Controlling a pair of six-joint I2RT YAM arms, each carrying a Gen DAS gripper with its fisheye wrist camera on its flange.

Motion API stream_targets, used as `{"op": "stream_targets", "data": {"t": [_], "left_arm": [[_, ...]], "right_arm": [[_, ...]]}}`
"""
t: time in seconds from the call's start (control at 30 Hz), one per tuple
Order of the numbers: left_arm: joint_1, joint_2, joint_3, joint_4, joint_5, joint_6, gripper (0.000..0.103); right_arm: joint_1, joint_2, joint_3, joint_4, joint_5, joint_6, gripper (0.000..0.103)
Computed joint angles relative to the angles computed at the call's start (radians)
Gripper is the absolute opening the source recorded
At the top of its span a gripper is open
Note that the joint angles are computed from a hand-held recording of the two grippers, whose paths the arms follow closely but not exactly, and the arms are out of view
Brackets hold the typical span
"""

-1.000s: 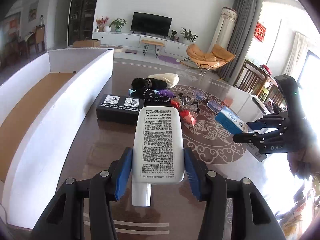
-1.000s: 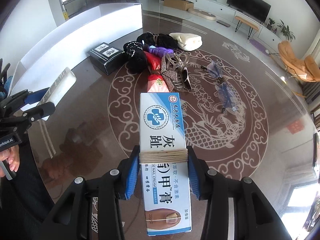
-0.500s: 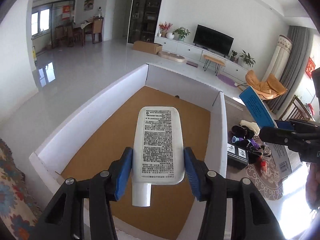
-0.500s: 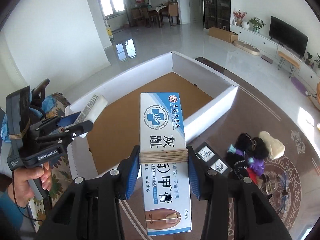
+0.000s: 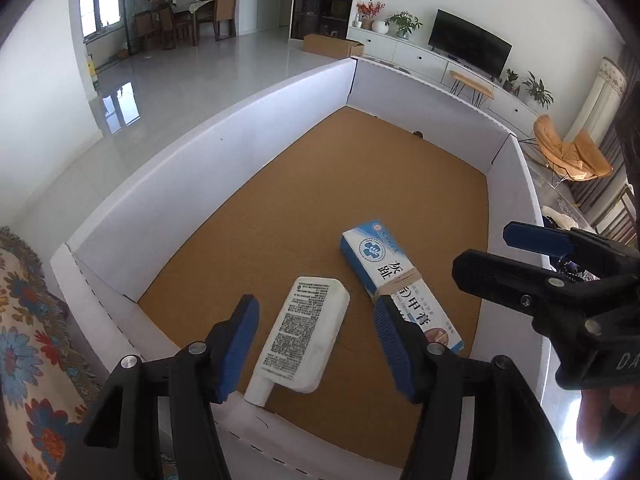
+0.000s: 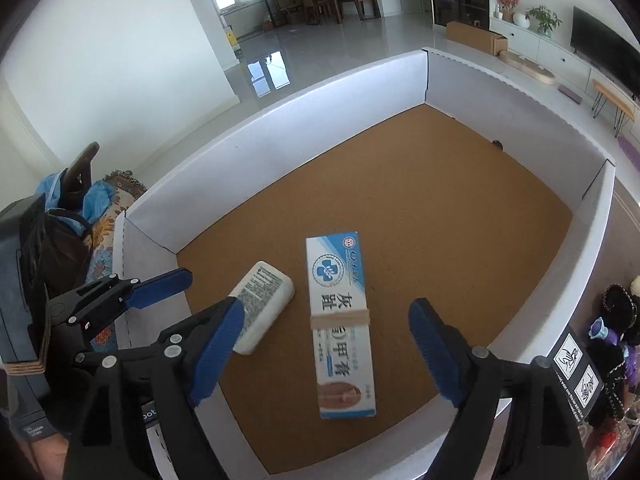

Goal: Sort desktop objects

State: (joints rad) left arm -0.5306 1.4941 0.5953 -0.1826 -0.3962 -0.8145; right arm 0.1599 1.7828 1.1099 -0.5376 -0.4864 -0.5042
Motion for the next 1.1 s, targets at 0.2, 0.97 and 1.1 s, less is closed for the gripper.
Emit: {"op": "stream_targets", "data": {"t": [0.2,0.97,1.1], "left_arm": [[-0.269,-0.082,0.052,-0.068,-0.163,-0.105,0.068],[-0.502,0.919,0.971,-0.094,-0.076,-0.021,0.100],[-0.476,0.963,1.057,-0.155,-0.068,0.039,0.103]], "right_arm": [[-0.252,-0.155,-0.092,-0.010,-0.157,-0.148,0.098],[-1.123,0.432,0.219,0.162,-0.056,-0.524,0.103],[-1.122,0.430,0.214,0.170,-0.056,-0.515,0.103]]}}
